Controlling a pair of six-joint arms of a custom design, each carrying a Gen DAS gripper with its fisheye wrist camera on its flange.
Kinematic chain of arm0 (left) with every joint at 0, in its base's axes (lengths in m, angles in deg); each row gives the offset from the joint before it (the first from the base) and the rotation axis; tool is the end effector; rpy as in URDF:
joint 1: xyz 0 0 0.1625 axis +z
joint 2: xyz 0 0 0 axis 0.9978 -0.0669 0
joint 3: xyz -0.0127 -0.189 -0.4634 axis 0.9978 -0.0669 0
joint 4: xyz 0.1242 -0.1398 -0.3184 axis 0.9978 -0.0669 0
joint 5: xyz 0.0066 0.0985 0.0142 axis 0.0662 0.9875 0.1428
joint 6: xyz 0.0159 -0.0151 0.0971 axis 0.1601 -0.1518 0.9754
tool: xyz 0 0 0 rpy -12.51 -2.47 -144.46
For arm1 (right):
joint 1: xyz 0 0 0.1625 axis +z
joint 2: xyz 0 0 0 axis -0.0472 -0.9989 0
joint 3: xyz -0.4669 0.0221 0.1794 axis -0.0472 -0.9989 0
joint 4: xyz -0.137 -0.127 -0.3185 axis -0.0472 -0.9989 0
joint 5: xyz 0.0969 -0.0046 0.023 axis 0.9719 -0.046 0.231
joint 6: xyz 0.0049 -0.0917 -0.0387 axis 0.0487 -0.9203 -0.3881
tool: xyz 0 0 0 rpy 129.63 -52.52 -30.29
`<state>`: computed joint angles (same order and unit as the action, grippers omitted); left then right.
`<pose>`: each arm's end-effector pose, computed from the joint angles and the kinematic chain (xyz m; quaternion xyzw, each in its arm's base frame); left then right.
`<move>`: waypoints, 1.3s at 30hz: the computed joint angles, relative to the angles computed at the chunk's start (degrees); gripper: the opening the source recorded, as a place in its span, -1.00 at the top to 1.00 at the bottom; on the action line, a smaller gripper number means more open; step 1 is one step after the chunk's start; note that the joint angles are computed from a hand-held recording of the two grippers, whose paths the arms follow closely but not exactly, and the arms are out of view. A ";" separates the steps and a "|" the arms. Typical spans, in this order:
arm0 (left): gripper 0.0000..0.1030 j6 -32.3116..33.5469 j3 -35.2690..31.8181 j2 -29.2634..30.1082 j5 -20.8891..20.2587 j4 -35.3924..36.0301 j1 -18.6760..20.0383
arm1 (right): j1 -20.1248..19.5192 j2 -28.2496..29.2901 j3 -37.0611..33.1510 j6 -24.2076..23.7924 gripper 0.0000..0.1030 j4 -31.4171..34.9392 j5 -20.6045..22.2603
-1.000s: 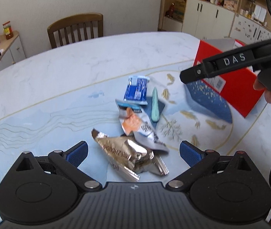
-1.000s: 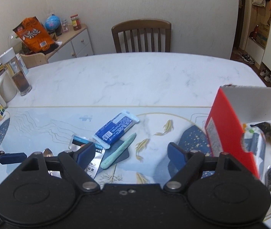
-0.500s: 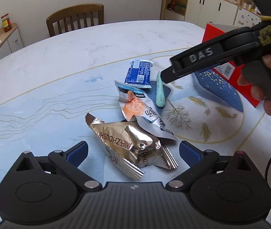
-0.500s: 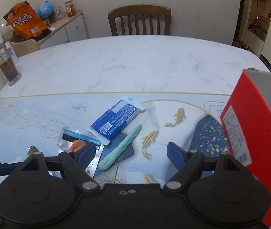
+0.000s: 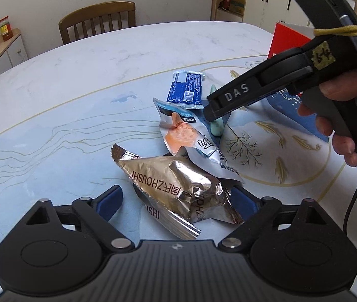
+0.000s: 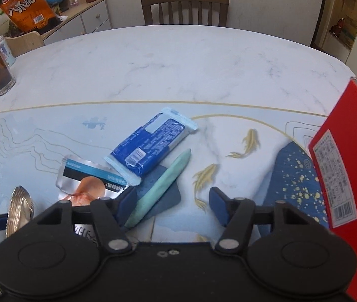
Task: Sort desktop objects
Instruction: 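Move the left tool onto the gold foil bag while the right tool approaches the teal stick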
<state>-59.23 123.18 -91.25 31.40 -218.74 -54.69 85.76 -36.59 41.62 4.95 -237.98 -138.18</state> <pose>-0.3226 -0.4306 -0.0549 0.3065 0.8845 -0.2157 0.2780 0.0300 -0.5127 0.2502 0.1931 -0.9016 0.2230 0.3164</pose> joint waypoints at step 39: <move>0.02 -3.84 4.79 -3.37 -5.24 -3.30 0.12 | -1.97 -3.72 3.58 -0.69 0.78 1.39 2.68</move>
